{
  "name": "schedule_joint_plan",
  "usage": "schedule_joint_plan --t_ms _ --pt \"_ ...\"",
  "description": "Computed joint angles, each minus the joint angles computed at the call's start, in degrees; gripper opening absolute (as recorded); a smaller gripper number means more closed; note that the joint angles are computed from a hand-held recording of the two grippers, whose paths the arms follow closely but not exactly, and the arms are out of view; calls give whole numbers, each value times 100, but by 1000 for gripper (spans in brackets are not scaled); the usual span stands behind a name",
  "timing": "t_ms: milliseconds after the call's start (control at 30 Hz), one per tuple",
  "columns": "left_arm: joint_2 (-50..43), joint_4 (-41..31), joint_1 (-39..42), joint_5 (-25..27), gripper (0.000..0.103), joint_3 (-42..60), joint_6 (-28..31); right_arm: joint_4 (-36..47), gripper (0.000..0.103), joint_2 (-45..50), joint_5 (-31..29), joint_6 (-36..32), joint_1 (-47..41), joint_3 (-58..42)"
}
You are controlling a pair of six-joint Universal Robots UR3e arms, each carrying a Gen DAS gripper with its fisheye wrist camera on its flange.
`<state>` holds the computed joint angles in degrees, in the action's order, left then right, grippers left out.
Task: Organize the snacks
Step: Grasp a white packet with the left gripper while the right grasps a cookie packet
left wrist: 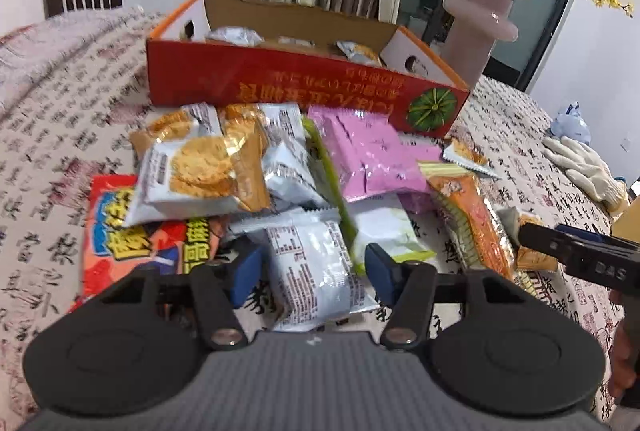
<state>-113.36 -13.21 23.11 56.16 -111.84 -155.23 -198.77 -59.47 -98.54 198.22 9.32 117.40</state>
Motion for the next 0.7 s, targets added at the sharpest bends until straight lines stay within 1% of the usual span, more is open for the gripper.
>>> schedule_joint_plan --t_ms 33,67,100,133,167,300,433,500,567,700 --pt "-52 39 5 -12 52 8 -39 48 71 133 23 -22 -24 -144" --pt "-106 178 30 -64 50 -14 -53 63 66 222 47 -62 -53 -221" --pt "-120 179 55 -107 46 -11 -45 89 63 312 57 -93 -64 -293" --pt "-129 146 97 -172 38 11 -27 107 54 370 78 -105 -85 -335" --pt "-91 124 139 -201 38 -15 -13 67 50 426 94 -76 -112 -342" --pt "369 -166 442 -553 37 -374 253 -113 45 399 86 -145 -116 -197" --pt "1302 -511 992 -1110 37 -1199 916 -291 43 149 -126 -280 106 94" --pt "1921 -1016 1370 -1405 37 -1605 1375 -477 43 -69 -194 -247 242 377" --pt "2642 -1867 1815 -1685 37 -1943 2011 -614 43 -293 -325 -216 466 646" --pt "4268 -4196 2885 -2119 37 -2334 3585 -756 43 -723 -689 -133 1040 1123"
